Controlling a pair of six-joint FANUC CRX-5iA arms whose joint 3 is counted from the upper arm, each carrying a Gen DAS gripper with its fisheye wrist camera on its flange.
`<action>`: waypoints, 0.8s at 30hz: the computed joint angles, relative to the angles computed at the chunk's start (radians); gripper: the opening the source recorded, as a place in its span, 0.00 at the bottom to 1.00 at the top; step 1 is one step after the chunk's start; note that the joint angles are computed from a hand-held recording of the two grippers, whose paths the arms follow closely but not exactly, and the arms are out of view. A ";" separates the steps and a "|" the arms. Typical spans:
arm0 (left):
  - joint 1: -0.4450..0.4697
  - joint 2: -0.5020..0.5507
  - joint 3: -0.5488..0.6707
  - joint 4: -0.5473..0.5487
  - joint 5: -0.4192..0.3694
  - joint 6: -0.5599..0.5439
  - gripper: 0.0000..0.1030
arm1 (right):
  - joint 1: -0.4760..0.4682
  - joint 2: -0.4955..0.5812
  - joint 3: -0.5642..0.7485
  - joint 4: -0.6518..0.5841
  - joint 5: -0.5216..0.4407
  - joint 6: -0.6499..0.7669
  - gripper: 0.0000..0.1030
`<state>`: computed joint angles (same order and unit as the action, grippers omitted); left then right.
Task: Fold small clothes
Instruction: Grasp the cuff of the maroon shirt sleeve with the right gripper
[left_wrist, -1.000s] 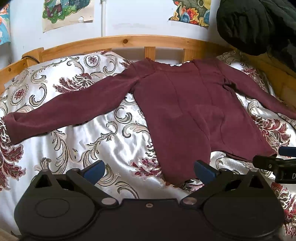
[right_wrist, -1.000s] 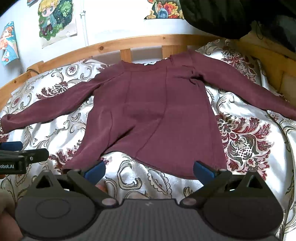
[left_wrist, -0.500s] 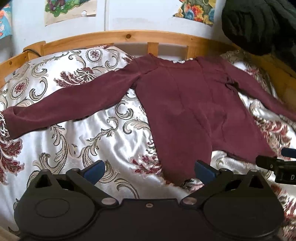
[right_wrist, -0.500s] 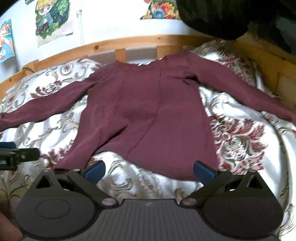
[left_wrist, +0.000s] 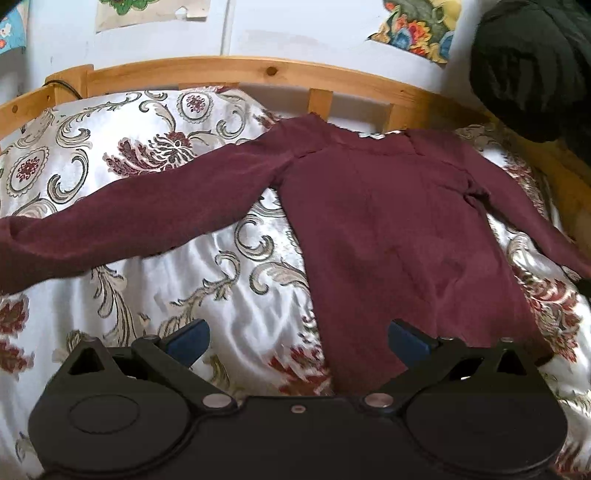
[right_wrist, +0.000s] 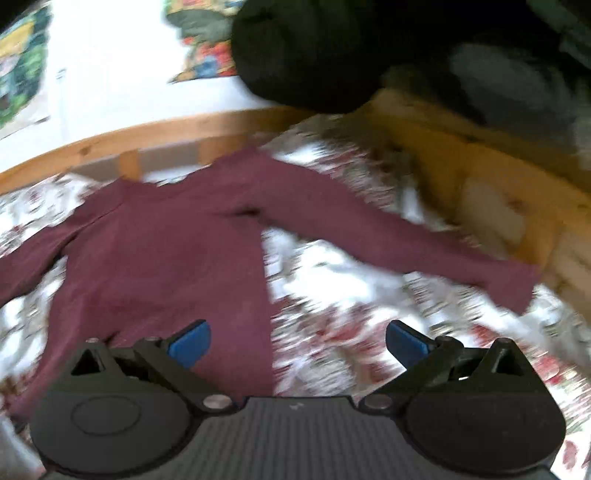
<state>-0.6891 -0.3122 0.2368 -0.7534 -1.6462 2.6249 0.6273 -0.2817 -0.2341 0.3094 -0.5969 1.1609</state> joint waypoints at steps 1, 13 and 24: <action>0.025 -0.001 -0.001 0.017 0.006 -0.009 0.99 | -0.018 0.010 0.002 0.024 0.010 -0.030 1.00; 0.279 0.016 -0.039 0.151 0.251 -0.241 0.99 | -0.264 0.219 0.133 0.121 0.003 -0.438 1.00; 0.350 -0.042 -0.196 0.171 0.425 -0.112 0.99 | -0.330 0.366 0.228 0.211 -0.002 -0.650 0.83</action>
<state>-0.3394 -0.3541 0.0404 -0.5821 -1.2214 2.5134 0.2977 0.0841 -0.0057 0.5208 -0.5989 0.5108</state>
